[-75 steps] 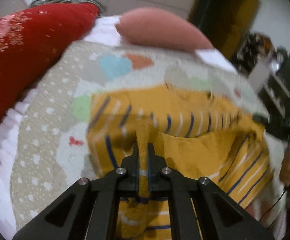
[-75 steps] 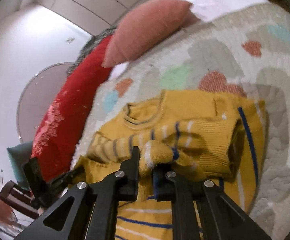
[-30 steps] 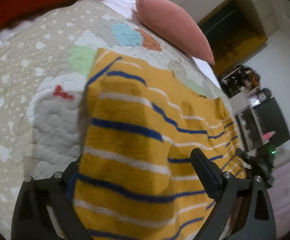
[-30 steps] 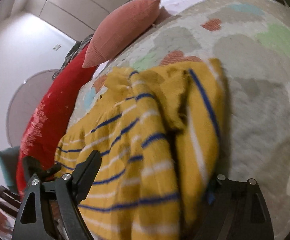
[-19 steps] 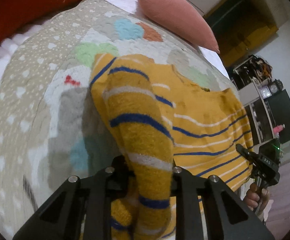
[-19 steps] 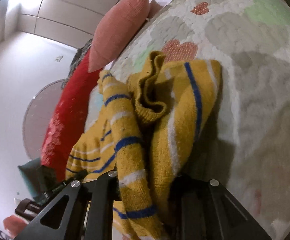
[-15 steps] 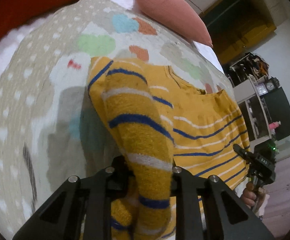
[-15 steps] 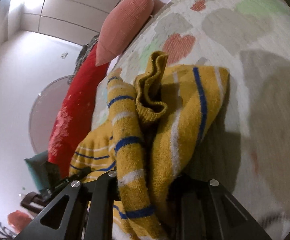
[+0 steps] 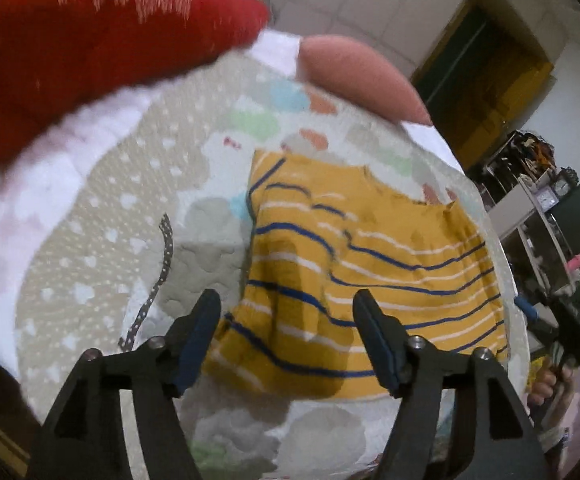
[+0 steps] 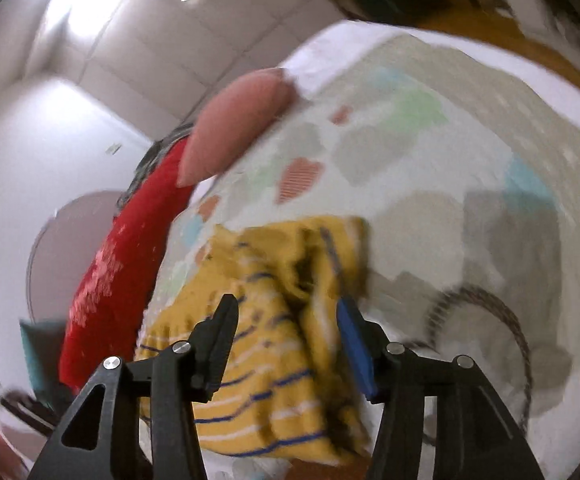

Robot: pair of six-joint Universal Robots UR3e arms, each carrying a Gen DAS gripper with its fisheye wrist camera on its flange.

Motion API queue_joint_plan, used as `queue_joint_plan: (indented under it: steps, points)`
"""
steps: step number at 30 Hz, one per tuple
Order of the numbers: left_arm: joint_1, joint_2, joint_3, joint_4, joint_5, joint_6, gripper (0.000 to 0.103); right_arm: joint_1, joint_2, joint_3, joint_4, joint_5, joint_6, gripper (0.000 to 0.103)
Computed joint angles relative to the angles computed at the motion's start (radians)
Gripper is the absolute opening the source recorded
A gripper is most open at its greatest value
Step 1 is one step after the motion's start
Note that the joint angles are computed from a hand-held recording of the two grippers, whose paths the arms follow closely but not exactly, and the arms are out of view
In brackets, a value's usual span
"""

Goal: Fold small clothes
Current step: 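Open both grippers and lift them away from the folded sweater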

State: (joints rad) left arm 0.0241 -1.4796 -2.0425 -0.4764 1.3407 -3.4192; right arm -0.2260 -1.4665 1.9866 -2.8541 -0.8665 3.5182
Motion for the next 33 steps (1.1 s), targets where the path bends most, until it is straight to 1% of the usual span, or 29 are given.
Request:
queue_joint_plan:
  steps: [2, 3, 4, 5, 6, 7, 9, 10, 11, 13, 15, 17, 19, 21, 23, 24, 25, 26, 27, 29, 31, 32, 33]
  points:
    - [-0.033, 0.016, -0.025, 0.046, 0.015, -0.015, 0.069, 0.108, 0.074, -0.142, 0.059, -0.12, -0.043, 0.057]
    - [-0.042, 0.022, -0.034, 0.053, 0.024, -0.017, 0.07, 0.163, 0.13, -0.22, 0.082, -0.175, -0.044, 0.057]
    - [-0.057, 0.018, -0.03, 0.048, 0.042, -0.026, 0.07, 0.206, 0.192, -0.289, 0.116, -0.219, -0.051, 0.054]
    - [-0.065, 0.011, -0.022, 0.038, 0.051, -0.033, 0.07, 0.221, 0.234, -0.324, 0.144, -0.221, -0.052, 0.046]
    - [-0.076, 0.005, -0.022, 0.036, 0.054, -0.041, 0.07, 0.23, 0.273, -0.349, 0.159, -0.195, -0.044, 0.01]
    - [-0.081, 0.006, -0.027, 0.032, 0.055, -0.044, 0.07, 0.219, 0.289, -0.339, 0.156, -0.157, -0.044, 0.009]
    - [-0.097, -0.002, -0.029, 0.035, 0.069, -0.056, 0.07, 0.173, 0.279, -0.223, 0.014, -0.068, 0.034, 0.008]
    - [-0.102, -0.001, -0.03, 0.031, 0.071, -0.056, 0.07, 0.122, 0.256, -0.131, -0.076, 0.0, 0.082, 0.007]
    - [-0.108, -0.001, -0.028, 0.03, 0.073, -0.056, 0.07, 0.088, 0.237, -0.069, -0.132, 0.025, 0.123, 0.007]
    - [-0.113, -0.005, -0.028, 0.039, 0.071, -0.053, 0.07, 0.034, 0.211, 0.032, -0.201, 0.045, 0.175, 0.007]
    - [-0.12, -0.015, -0.027, 0.055, 0.063, -0.058, 0.07, -0.011, 0.193, 0.112, -0.217, 0.078, 0.176, 0.007]
    - [-0.129, -0.017, -0.025, 0.054, 0.059, -0.057, 0.07, -0.011, 0.156, 0.157, -0.204, 0.066, 0.145, 0.009]
    - [-0.144, -0.023, -0.012, 0.043, 0.066, -0.052, 0.07, 0.003, 0.081, 0.178, -0.185, 0.009, 0.136, 0.019]
    - [-0.156, -0.022, -0.009, 0.039, 0.076, -0.045, 0.07, 0.027, 0.006, 0.184, -0.199, -0.059, 0.153, 0.025]
    - [-0.17, -0.021, -0.008, 0.037, 0.097, -0.044, 0.07, 0.059, -0.036, 0.161, -0.214, -0.117, 0.135, 0.025]
    - [-0.173, -0.019, -0.01, 0.036, 0.099, -0.045, 0.07, 0.084, -0.043, 0.13, -0.206, -0.128, 0.114, 0.025]
    - [-0.172, -0.017, -0.013, 0.037, 0.095, -0.047, 0.07, 0.099, -0.041, 0.104, -0.192, -0.112, 0.092, 0.025]
    - [-0.169, -0.016, -0.015, 0.038, 0.089, -0.049, 0.07, 0.119, -0.024, 0.065, -0.16, -0.074, 0.056, 0.025]
    - [-0.173, -0.013, -0.017, 0.035, 0.089, -0.056, 0.07, 0.146, 0.009, 0.013, -0.109, -0.031, 0.011, 0.025]
    - [-0.175, -0.015, -0.015, 0.031, 0.086, -0.061, 0.07, 0.202, 0.09, -0.094, -0.01, 0.02, -0.061, 0.025]
    - [-0.182, -0.019, -0.012, 0.03, 0.088, -0.063, 0.07, 0.26, 0.196, -0.236, 0.109, 0.036, -0.117, 0.025]
    - [-0.187, -0.018, -0.01, 0.029, 0.092, -0.064, 0.07, 0.287, 0.26, -0.319, 0.169, 0.029, -0.136, 0.025]
    - [-0.187, -0.018, -0.008, 0.03, 0.093, -0.062, 0.07, 0.31, 0.308, -0.377, 0.186, -0.001, -0.128, 0.025]
